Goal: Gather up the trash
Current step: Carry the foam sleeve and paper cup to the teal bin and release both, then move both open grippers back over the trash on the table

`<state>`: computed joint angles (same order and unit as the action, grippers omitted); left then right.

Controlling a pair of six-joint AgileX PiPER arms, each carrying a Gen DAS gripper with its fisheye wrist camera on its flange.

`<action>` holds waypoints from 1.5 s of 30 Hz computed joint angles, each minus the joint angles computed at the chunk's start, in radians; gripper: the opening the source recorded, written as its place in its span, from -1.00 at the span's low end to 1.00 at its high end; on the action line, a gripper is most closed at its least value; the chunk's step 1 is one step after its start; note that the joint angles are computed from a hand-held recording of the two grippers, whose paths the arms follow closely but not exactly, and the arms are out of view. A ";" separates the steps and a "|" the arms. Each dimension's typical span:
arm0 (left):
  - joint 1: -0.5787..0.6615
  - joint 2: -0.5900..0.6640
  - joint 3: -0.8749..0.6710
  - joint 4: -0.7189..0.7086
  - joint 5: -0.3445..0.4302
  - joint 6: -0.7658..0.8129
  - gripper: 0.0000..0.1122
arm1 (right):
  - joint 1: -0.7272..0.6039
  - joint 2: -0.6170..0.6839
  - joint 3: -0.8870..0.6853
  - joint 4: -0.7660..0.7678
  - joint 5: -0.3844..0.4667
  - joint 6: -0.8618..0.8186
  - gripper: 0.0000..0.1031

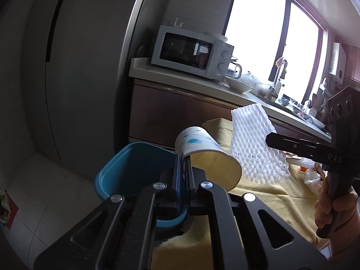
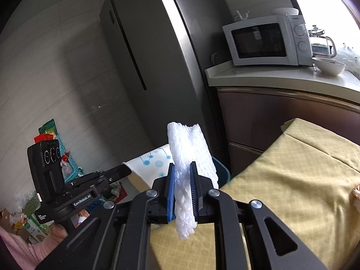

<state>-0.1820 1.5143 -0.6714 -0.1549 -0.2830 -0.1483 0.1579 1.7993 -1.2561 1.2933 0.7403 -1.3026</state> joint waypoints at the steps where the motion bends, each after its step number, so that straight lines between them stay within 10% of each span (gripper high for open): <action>1: 0.013 0.020 -0.007 -0.009 -0.002 0.009 -0.94 | 0.019 0.028 -0.036 -0.015 -0.001 0.027 -0.77; 11: 0.111 0.221 -0.135 0.064 0.031 -0.045 -0.94 | 0.150 0.308 -0.386 -0.256 -0.003 0.356 -0.77; 26: 0.069 0.451 -0.340 -0.513 0.099 0.514 -0.84 | 0.238 0.516 -0.689 -0.641 0.039 0.784 -0.57; 45: -0.074 0.290 -0.192 -0.280 -0.036 0.262 0.02 | 0.052 0.122 -0.104 -0.177 -0.073 0.177 -0.18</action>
